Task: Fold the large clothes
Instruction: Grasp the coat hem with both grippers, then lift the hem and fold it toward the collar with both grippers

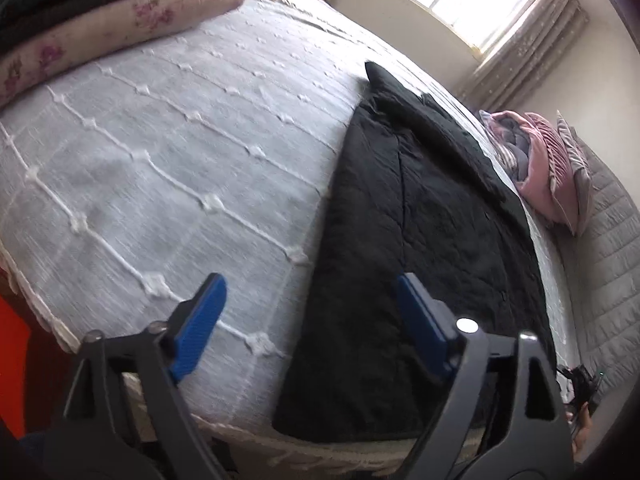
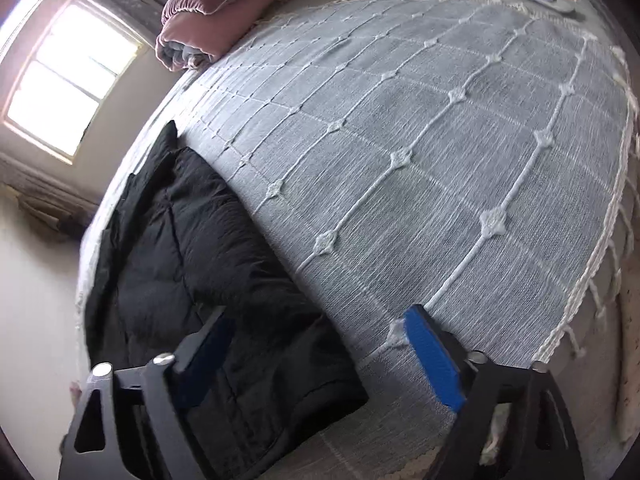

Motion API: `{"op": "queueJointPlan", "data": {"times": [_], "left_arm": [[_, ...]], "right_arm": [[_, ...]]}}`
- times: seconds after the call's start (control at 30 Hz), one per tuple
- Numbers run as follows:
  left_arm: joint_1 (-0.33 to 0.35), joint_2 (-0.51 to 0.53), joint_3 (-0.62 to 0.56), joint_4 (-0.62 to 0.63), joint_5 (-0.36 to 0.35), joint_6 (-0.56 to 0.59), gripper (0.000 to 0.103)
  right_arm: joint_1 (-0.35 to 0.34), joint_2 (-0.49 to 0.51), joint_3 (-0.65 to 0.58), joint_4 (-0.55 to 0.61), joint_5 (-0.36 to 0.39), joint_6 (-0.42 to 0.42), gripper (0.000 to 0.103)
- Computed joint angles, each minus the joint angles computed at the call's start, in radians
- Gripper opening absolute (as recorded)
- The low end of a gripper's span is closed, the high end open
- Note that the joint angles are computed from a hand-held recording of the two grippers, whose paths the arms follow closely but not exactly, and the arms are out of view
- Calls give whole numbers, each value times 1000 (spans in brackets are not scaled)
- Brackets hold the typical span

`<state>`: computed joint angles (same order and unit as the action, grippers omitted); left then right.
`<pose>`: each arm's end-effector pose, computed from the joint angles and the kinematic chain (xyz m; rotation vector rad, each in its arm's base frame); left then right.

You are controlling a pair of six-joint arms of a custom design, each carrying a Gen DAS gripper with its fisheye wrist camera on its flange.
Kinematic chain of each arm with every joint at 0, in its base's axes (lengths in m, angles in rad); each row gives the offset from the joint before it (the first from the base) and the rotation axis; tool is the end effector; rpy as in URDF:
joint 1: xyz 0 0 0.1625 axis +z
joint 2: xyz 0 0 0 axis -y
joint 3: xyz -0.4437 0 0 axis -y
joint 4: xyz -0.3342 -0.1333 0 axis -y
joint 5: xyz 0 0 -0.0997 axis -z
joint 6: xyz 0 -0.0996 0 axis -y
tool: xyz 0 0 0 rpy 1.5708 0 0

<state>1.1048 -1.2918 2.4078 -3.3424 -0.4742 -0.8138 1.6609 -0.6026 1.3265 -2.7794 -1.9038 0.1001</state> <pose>0.0294 -0.4354 0.3135 -0.8386 2.1075 -1.4157 0.1676 -0.7359 0.1558 -0.1289 -2.7689 0.7258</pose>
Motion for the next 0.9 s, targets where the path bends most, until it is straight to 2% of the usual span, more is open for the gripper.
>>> {"op": "queueJointPlan", "data": {"times": [0.03,0.07,0.1,0.13,0.2,0.3,0.4,0.47,0.57,0.63,0.77,0.83,0.9], "left_arm": [[2,2,4,1,-14,-8,67],[1,7,5,21,-23,-25,48],[-1,10,3,53,-21,-42,36],[-5,20,5,67,-22,-54,35],[-6,44,19,-5,-40,-32,35],[-2,59,35,-69,-71,-32,35],[-14,68,55,-136,-85,-32,35],[-24,76,68,-216,-96,12,35],[-29,83,85,-280,-107,31,36],[-28,87,111,-307,-108,-17,36],[-25,107,162,-435,-131,-42,36],[-26,121,175,-501,-142,-29,36],[-14,127,173,-517,-169,-15,36]], "right_arm": [[-8,-11,14,3,32,17,75],[-18,-22,30,-2,61,36,73],[-32,-35,50,-14,96,61,68],[-45,-46,68,-25,134,82,65],[-69,-69,101,-41,217,122,63],[-92,-82,109,-38,283,120,62],[-97,-85,99,-7,304,93,62],[-95,-84,88,27,324,55,60],[-80,-68,63,64,309,0,53],[-73,-60,55,80,290,-8,45],[-75,-57,59,82,305,-5,41],[-75,-55,64,63,314,-14,34],[-75,-51,61,62,327,-14,33]]}}
